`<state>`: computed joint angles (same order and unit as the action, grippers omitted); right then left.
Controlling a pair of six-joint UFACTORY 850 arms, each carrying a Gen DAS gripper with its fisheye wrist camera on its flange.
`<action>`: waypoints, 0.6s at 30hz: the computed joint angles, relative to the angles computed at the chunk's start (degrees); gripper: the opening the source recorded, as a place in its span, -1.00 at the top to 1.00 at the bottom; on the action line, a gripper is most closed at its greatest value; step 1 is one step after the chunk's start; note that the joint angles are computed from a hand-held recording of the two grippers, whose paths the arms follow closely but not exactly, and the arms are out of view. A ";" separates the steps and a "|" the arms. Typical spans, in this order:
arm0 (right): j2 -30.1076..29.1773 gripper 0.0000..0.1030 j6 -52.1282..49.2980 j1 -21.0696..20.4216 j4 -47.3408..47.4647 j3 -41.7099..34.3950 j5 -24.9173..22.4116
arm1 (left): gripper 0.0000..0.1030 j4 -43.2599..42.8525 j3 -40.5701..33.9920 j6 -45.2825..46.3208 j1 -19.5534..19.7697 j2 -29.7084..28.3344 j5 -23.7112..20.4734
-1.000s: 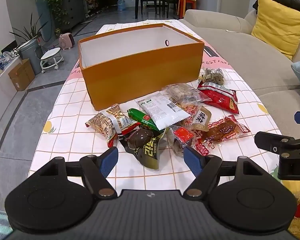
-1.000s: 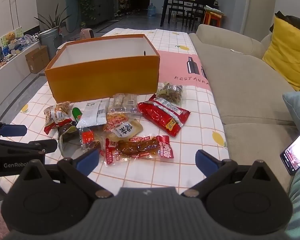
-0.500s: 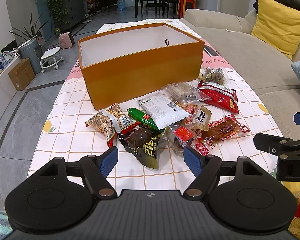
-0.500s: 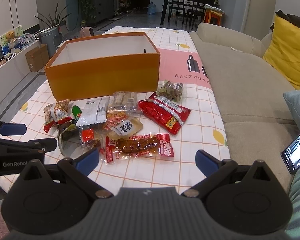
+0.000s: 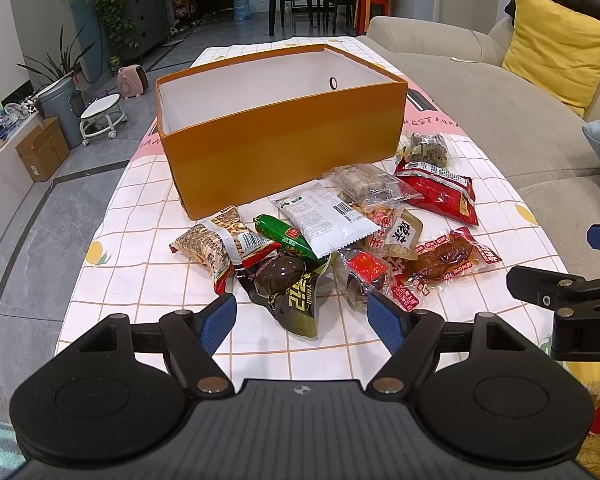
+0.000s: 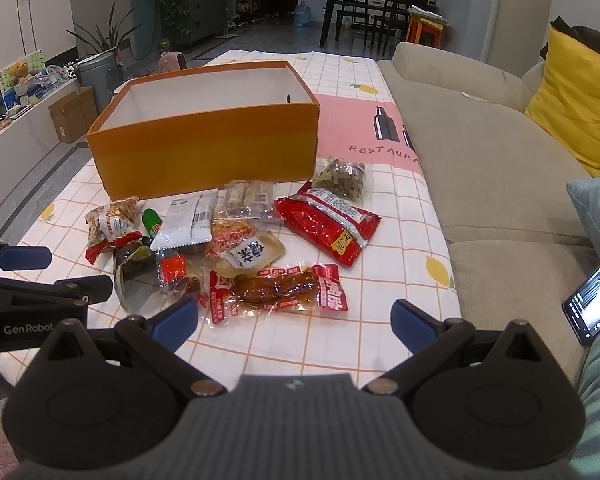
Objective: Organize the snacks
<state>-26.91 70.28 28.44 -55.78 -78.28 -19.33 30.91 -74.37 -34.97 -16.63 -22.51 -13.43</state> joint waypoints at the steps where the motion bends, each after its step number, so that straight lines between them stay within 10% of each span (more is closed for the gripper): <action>1: 0.01 -0.93 0.00 0.01 -0.01 0.05 0.02 | -0.70 0.03 0.03 -0.02 0.00 0.02 -0.03; 18: -0.31 -0.93 -0.79 -0.04 1.34 -0.30 -0.06 | -0.64 -4.26 -0.14 4.05 0.43 -0.65 0.92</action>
